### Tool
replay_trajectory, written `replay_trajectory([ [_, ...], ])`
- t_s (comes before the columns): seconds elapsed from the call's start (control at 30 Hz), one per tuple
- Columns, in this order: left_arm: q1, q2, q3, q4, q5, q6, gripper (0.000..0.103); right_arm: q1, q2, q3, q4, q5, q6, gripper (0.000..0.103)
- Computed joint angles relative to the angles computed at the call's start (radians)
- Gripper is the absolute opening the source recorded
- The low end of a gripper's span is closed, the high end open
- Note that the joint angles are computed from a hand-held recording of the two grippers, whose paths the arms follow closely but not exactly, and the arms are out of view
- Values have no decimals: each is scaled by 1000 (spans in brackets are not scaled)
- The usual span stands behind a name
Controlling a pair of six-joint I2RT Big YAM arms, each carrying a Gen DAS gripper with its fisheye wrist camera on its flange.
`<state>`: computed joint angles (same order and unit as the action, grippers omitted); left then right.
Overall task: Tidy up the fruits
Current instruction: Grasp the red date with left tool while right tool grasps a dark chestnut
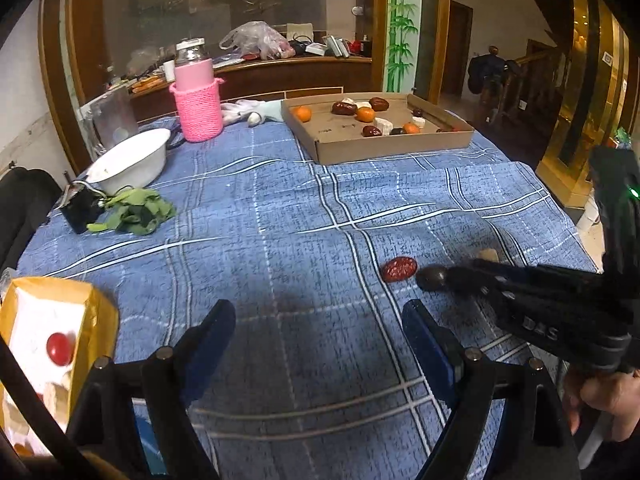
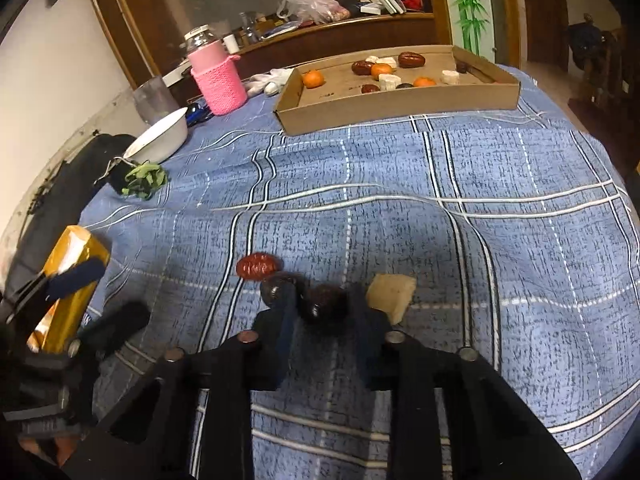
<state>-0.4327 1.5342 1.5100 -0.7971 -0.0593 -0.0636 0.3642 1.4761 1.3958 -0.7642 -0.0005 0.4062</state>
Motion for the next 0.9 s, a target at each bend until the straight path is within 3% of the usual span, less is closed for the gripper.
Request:
replay_trajectory([
  [0.1,1,22,17,2,13,16,87,-17,-35,-35,8,-38,15,22],
  [0.3,-19,102,84,-16,64,70,87,-10,-49,-50,4,-10,-6,22],
  [0.4,-30,138,119,-35,48,110,80,0,-30,-37,0,4,-39,24],
  [0.57,-34,201,194,-95,75,120,61,-12,-30,-47,23,-23,-27,24],
  [0.7,-34,209,195,-76,90,115,55,-12,-28,-45,23,-29,-27,24],
  [0.73,-33,207,191,-65,96,112,51,-12,-27,-44,21,-28,-28,24],
  [0.83,-38,203,188,-66,132,139,22,-9,-26,-42,19,-22,-30,24],
  [0.9,-50,187,165,-46,93,159,22,-8,-27,-43,20,-18,-30,23],
])
